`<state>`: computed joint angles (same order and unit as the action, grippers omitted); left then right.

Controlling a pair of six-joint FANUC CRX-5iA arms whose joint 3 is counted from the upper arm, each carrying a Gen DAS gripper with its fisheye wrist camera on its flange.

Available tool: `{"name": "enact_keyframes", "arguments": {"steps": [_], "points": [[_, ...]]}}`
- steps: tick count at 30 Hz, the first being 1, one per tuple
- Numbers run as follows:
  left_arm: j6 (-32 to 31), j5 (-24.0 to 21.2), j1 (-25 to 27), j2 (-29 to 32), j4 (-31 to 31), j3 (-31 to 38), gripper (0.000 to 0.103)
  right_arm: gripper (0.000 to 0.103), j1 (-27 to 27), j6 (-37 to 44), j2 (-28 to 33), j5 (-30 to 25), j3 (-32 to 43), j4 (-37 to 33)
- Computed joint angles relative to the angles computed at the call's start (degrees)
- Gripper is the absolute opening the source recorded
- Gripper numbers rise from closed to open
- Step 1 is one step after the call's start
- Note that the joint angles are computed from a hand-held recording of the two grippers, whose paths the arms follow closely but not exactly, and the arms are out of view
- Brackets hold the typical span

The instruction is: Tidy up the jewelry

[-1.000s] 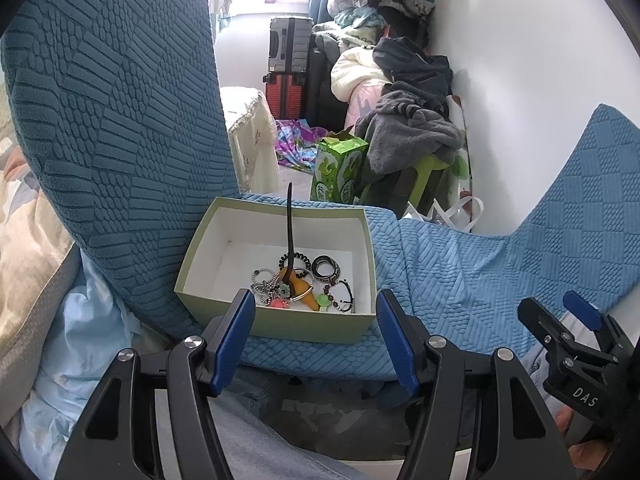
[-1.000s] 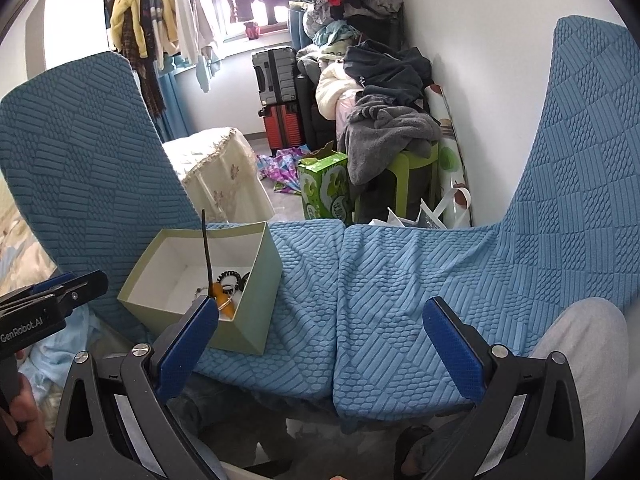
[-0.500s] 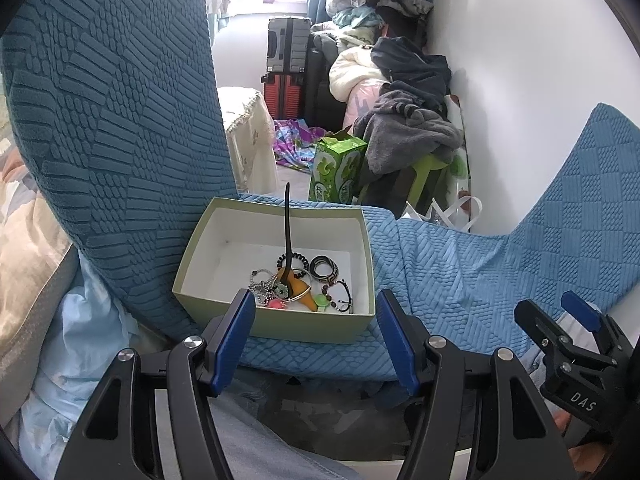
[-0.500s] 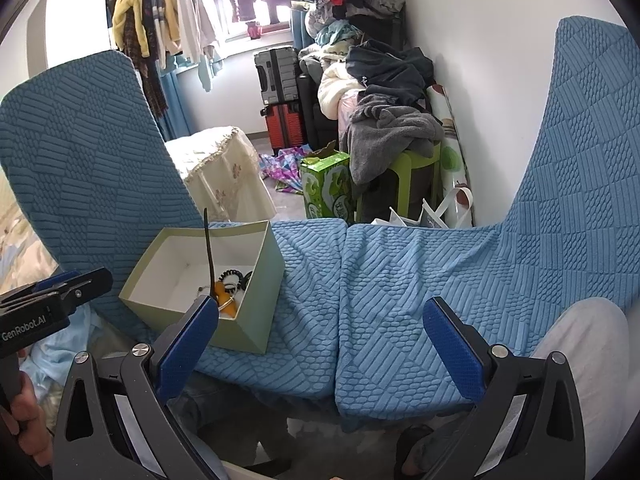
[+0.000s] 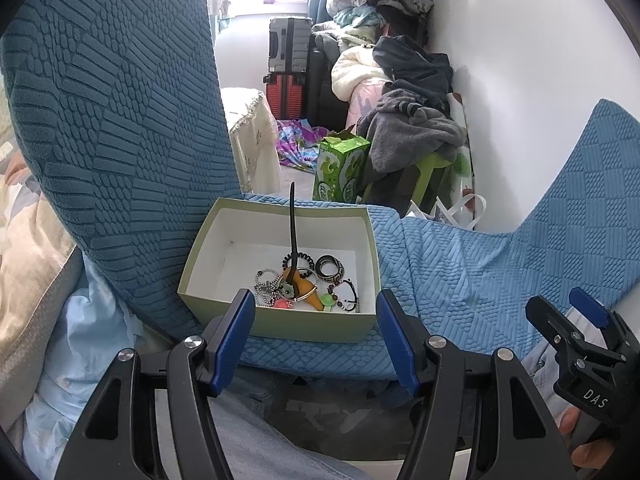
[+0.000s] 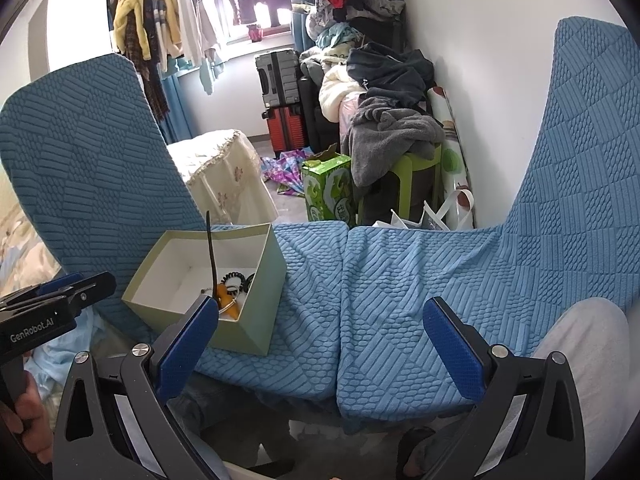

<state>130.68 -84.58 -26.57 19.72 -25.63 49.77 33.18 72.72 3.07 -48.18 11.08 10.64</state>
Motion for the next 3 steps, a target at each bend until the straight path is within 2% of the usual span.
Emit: {"name": "enact_keyframes", "arguments": {"steps": [3], "points": [[-0.32,-0.06,0.03,-0.25,-0.14,-0.11,0.063,0.103,0.00,-0.09,-0.05,0.18,-0.20,0.15]]}}
